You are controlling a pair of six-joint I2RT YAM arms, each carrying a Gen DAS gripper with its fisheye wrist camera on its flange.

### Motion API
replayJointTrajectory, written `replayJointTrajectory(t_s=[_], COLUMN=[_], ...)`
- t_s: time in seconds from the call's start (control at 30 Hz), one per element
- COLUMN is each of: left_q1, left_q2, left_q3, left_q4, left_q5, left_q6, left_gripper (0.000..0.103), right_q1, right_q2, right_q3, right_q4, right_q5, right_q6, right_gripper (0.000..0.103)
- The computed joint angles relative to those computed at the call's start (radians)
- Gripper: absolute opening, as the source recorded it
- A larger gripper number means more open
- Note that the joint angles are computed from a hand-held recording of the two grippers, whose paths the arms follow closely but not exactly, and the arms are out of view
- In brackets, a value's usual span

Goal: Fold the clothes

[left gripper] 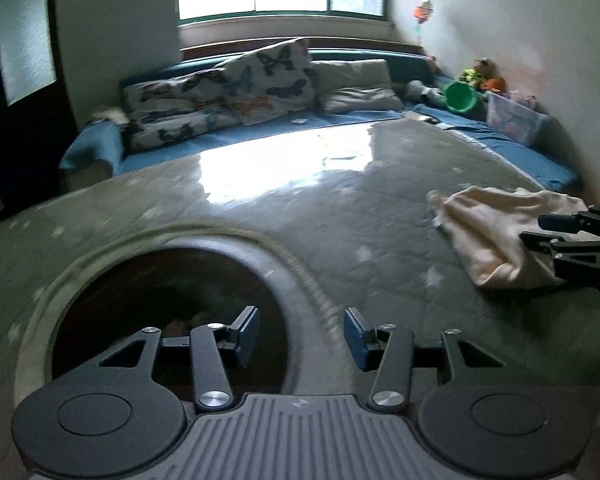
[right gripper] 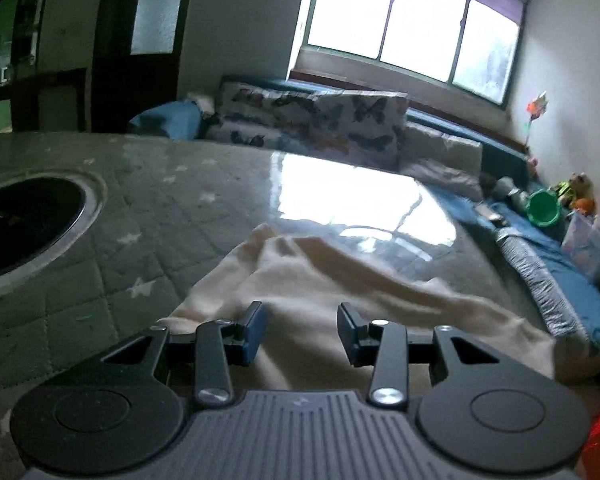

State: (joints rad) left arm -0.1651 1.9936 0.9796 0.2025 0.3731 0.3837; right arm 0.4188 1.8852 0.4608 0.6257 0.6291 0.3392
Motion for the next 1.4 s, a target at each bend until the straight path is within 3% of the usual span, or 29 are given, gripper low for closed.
replayJointTrajectory(t_s=[0.2, 0.33, 0.47, 0.73, 0.87, 1.23, 1.4], left_q1=[0.109, 0.171, 0.223, 0.310, 0.361, 0.470, 0.490], left_q2=[-0.016, -0.029, -0.035, 0.004, 0.050, 0.204, 0.250], left_q3=[-0.057, -0.086, -0.107, -0.125, -0.102, 0.043, 0.111], left_q4=[0.028, 0.057, 0.078, 0.163, 0.223, 0.320, 0.296], left_q5=[0.001, -0.004, -0.007, -0.068, -0.102, -0.206, -0.227], left_q6=[0.003, -0.001, -0.014, -0.024, -0.057, -0.148, -0.168], left_gripper=[0.055, 0.062, 0.070, 0.078, 0.089, 0.098, 0.102], right_q1=[0.024, 0.062, 0.095, 0.107, 0.097, 0.074, 0.056], right_q2=[-0.010, -0.075, -0.074, 0.085, 0.158, 0.330, 0.380], right_q3=[0.018, 0.004, 0.044, 0.242, 0.336, 0.529, 0.597], right_q4=[-0.030, -0.034, -0.015, -0.028, -0.049, -0.074, -0.100], right_q5=[0.021, 0.019, -0.073, -0.271, -0.328, -0.325, -0.332], right_q6=[0.017, 0.013, -0.016, -0.036, -0.037, -0.045, -0.035], right_gripper=[0.041, 0.050, 0.054, 0.057, 0.059, 0.066, 0.079])
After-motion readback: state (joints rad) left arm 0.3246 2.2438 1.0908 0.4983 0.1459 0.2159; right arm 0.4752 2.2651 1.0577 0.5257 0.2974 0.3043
